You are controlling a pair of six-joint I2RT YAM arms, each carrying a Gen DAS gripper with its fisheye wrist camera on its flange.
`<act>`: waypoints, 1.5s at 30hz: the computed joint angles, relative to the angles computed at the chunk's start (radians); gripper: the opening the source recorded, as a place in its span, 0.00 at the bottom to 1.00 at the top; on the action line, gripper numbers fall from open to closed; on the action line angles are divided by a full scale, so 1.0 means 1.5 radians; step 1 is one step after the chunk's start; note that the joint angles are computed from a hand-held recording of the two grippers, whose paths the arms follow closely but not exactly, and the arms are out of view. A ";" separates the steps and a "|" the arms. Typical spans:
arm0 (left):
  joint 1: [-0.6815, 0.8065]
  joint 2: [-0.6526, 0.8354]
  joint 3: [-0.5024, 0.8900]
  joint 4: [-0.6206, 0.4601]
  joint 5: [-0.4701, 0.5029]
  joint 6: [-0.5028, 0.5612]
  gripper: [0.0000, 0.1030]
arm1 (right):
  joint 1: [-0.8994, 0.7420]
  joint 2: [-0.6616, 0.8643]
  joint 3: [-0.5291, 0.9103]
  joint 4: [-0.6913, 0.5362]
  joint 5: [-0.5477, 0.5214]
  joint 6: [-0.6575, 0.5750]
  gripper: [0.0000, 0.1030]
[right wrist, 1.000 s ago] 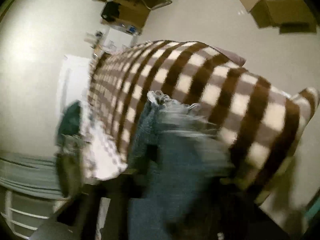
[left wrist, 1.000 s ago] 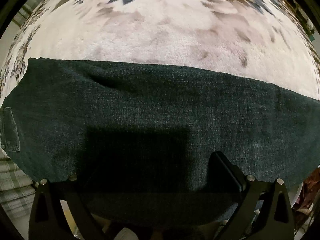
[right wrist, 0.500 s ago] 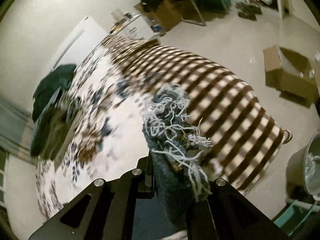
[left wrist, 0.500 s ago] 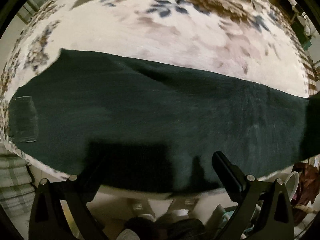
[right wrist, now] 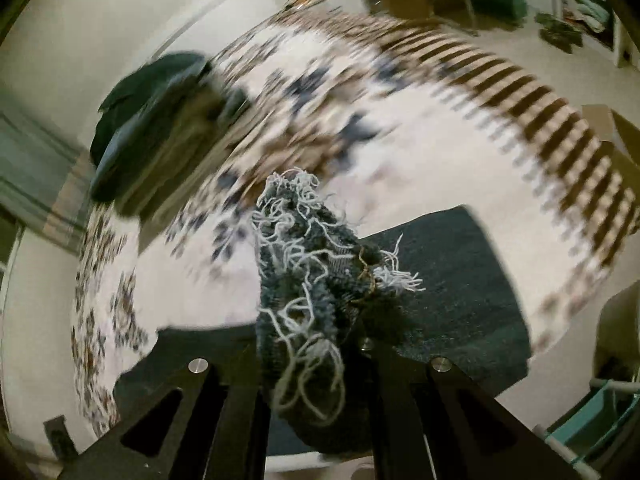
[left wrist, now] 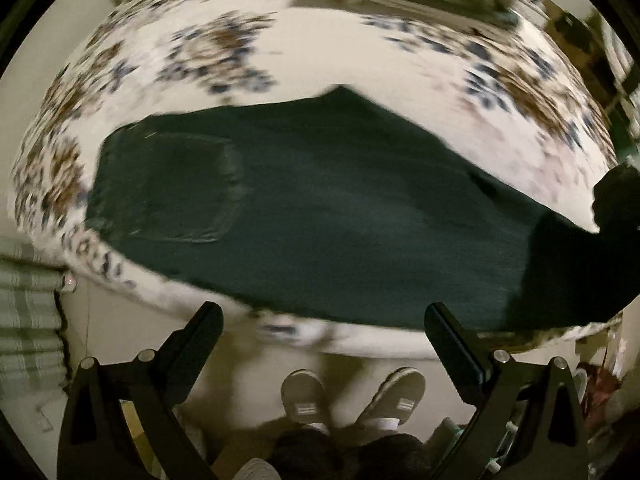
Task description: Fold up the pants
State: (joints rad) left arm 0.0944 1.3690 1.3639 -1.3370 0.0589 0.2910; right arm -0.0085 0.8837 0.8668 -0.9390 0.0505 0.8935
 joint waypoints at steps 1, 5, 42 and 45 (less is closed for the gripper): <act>0.025 0.005 0.003 0.000 0.001 0.014 1.00 | 0.069 0.029 -0.005 0.027 0.027 0.048 0.06; 0.134 0.052 0.028 0.013 0.003 0.075 1.00 | 0.238 0.178 0.001 0.135 0.085 0.162 0.06; 0.427 0.484 0.271 0.114 0.308 -0.192 0.99 | 0.322 0.403 -0.024 0.316 -0.123 0.252 0.62; 0.431 0.475 0.254 0.186 0.340 -0.244 0.99 | 0.295 0.387 -0.029 0.289 -0.131 0.220 0.62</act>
